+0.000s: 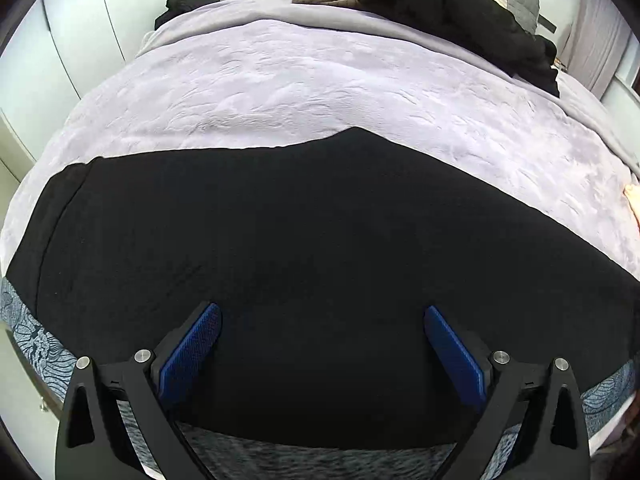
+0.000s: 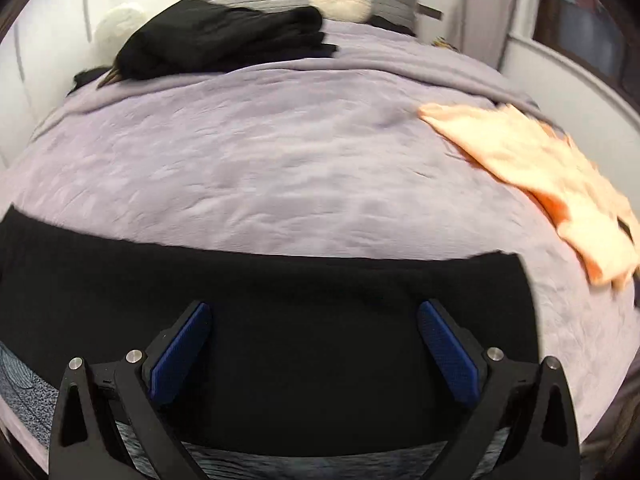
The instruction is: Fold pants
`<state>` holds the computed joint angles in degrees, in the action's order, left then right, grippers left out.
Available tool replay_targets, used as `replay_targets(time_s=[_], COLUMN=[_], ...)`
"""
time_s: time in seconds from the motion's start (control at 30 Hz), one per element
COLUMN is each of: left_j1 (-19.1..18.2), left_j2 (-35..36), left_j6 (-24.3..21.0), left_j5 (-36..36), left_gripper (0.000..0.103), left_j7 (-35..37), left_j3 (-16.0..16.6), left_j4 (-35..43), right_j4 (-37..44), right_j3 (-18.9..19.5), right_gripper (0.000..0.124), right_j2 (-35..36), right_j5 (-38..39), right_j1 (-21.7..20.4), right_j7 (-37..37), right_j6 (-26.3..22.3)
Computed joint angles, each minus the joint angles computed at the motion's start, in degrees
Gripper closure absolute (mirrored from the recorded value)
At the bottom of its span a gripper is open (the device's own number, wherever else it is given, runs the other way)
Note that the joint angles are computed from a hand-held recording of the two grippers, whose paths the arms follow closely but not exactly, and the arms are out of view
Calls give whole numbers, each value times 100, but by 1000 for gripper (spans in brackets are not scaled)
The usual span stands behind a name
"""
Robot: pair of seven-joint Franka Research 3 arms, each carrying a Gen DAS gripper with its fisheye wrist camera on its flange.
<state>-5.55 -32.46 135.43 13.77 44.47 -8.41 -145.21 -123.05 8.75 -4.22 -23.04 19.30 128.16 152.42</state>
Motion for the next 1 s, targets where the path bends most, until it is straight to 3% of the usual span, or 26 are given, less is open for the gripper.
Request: replay_targets(time_s=[0.07, 0.17, 0.23, 0.33, 0.43, 0.5, 0.6, 0.67, 0.77, 0.83, 0.93, 1.0], left_j1=[37, 110, 172, 111, 562, 779, 1013, 811, 935, 1082, 1342, 1153], left_j2=[64, 204, 365, 456, 232, -18, -430, -749, -943, -974, -762, -469], left_j6=[-58, -67, -31, 99, -196, -208, 215, 527, 488, 434, 4, -100], left_j5=[68, 302, 360, -187, 332, 297, 112, -428, -659, -804, -570, -325], left_gripper=[1, 1, 1, 1, 1, 1, 1, 1, 1, 1, 1, 1], left_j7=[-29, -67, 4, 497, 460, 570, 989, 1705, 2058, 1906, 1225, 1168], left_j3=[-43, -128, -21, 442, 324, 580, 1059, 1529, 1468, 1307, 659, 384], left_j4=[104, 284, 367, 373, 275, 39, -423, -673, -738, -691, -361, -92], right_j4=[137, 447, 397, 191, 138, 140, 144, 142, 144, 150, 160, 165], right_j3=[75, 257, 180, 29, 19, 49, 45, 39, 36, 36, 38, 43], right_gripper=[21, 21, 21, 21, 21, 21, 21, 21, 21, 21, 21, 21], right_j2=[51, 307, 326, 216, 190, 188, 203, 206, 204, 210, 222, 225], right_j5=[-248, -1877, -2517, -2566, -2614, -2784, -2910, -2919, -2912, -2930, -3009, -3097], right_j1=[19, 202, 313, 315, 294, 305, 307, 309, 313, 315, 321, 332], right_j7=[70, 1281, 1789, 1937, 1968, 2115, 2221, 2227, 2222, 2232, 2298, 2375], right_j6=[-279, -908, -884, -455, -346, -408, -390, -375, -382, -396, -420, -455])
